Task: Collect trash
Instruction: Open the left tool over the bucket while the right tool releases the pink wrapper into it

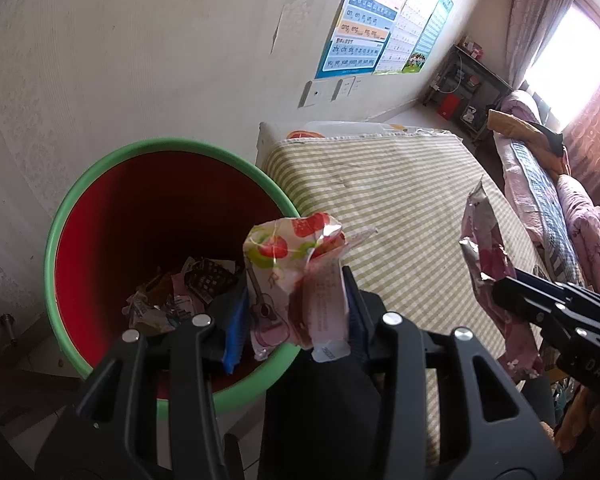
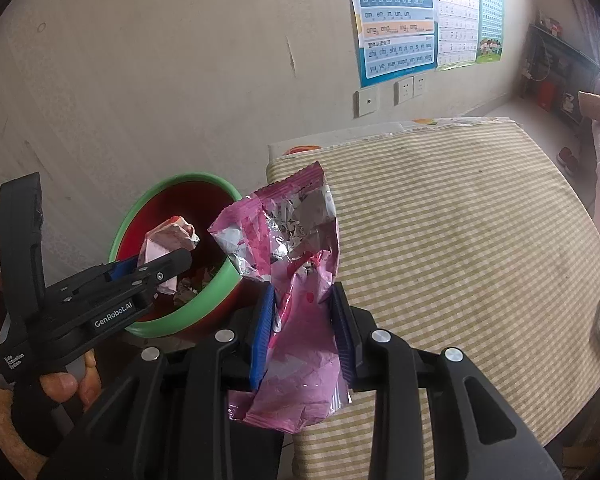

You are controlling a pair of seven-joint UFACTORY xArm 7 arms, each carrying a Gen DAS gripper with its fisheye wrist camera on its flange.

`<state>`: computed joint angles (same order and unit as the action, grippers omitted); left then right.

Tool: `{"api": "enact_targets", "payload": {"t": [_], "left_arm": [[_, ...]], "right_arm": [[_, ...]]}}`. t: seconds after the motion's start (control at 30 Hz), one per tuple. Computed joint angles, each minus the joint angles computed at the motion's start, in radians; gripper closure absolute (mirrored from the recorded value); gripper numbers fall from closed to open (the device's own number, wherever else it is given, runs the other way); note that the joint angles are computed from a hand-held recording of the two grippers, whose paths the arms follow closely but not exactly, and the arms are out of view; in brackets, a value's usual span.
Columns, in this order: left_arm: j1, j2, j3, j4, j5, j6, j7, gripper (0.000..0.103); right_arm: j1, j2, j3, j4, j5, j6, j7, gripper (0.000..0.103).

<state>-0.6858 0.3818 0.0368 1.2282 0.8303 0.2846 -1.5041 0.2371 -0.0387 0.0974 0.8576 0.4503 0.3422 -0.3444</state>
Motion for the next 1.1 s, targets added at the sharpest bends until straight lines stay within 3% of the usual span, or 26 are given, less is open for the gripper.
{"api": "enact_targets", "payload": {"t": [0.33, 1.1], "left_arm": [[0.0, -0.022, 0.008, -0.019, 0.035, 0.027, -0.043, 0.063], [0.082, -0.088, -0.041, -0.101, 0.148, 0.069, -0.176, 0.063]], "right_arm": [[0.008, 0.008, 0.006, 0.013, 0.027, 0.002, -0.028, 0.074], [0.026, 0.056, 0.042, 0.061, 0.031, 0.012, -0.074, 0.074]]}}
